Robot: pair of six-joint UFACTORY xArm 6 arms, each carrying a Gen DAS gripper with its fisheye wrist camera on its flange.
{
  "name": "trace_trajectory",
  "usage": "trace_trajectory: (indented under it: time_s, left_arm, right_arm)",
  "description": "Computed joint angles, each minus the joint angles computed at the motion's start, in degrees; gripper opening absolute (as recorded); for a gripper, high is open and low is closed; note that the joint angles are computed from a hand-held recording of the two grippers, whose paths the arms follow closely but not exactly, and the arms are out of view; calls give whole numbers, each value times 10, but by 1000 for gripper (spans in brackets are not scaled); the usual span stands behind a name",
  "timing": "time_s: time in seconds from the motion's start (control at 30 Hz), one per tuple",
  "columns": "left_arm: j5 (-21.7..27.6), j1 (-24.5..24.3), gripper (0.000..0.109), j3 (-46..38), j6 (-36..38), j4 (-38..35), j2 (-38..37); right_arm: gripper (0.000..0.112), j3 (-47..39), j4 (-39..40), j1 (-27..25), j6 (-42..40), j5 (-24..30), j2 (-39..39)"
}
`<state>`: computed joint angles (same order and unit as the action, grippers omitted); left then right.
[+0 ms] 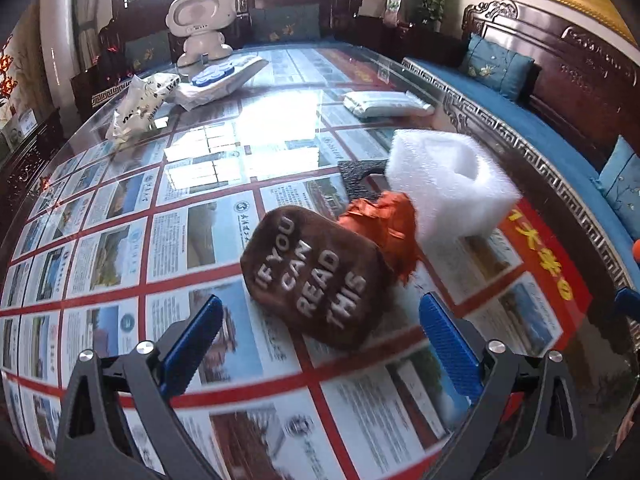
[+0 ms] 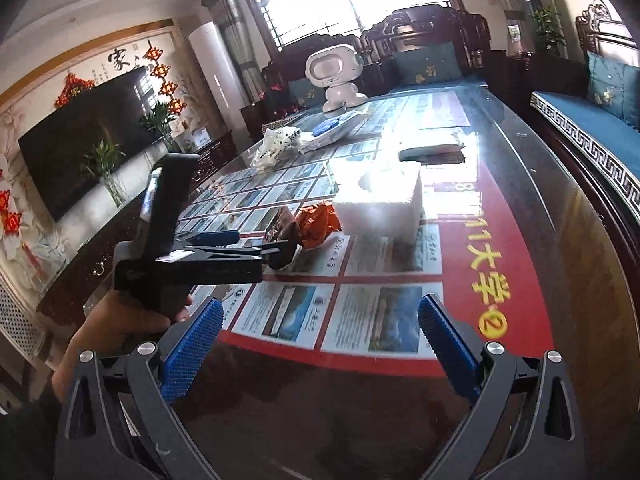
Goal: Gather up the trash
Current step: 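Grasp the brown cloth with the left gripper while the right gripper grasps the white foam block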
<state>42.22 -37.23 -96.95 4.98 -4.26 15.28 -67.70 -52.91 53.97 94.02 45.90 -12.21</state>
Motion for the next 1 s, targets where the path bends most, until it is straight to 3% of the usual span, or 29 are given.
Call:
trace_trajectory:
  time_s: [0.03,0.13,0.17,0.23,0.4,0.83,1.0]
  left_arm:
    - [5,0,92,-10,3,1,9]
    - [20,0,74,-34,12,6,30]
    - [21,1,61,-34,15,1,30]
    - [4,3,57,-18,27,-18,24]
    - [9,13,28,-5,70,-84,8]
    - [-10,25,24,34,108,-152,-33]
    - [-13,23,24,34,117,-160,-34]
  right_arm:
    - [95,-5,2,-5,-7,-2,4]
    - [94,-16,9,-20,-27,-13,14]
    - [94,-21,15,-28,-39,-17,18]
    - [95,-27,17,-33,-48,-17,23]
    - [95,-31,31,-53,-62,-16,31]
    - [94,-50,59,-100,-78,10,48]
    - [85,-89,93,-140,-121,8,76]
